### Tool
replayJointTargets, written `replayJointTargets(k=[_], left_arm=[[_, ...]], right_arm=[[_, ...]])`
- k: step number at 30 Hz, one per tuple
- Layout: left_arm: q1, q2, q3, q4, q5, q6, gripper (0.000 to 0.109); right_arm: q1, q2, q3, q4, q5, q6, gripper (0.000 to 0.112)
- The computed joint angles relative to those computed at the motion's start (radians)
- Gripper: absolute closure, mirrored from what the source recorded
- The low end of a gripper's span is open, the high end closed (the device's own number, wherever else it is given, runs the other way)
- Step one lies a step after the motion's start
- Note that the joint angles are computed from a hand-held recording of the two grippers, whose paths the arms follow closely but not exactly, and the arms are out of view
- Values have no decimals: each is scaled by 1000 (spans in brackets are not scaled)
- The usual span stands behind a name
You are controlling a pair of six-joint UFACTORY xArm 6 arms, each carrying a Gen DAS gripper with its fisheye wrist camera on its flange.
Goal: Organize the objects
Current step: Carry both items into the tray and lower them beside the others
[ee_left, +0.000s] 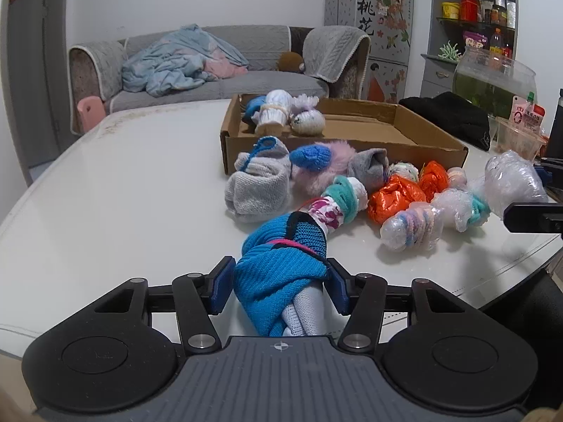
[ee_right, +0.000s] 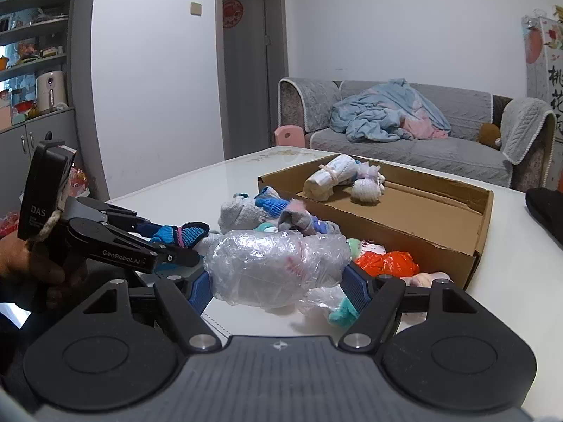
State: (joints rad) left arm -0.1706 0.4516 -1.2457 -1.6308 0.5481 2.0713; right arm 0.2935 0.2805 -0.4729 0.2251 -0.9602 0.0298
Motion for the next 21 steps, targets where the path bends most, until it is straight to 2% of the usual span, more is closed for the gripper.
replayJointTargets(k=[4,10,15,18,21], left_arm=[[-10,16,-11,-41,-17,40,51],[-3,-13,6,-11,-7,18,54],[9,-77,-3,20,26,-20,54],[-11,-82,-62,67,8,-88,54],[-32,-48,-163,173,11,-230,54]], right_arm=[[3,8,-7,3,4,1,42],[-6,-5,-2,-1,14,-4,42],[-57,-52,6,-53,47,-1,42],[-100,-90,-4,-77,84,-21,42],[-158,-128,-29,-133,140,-30,42]])
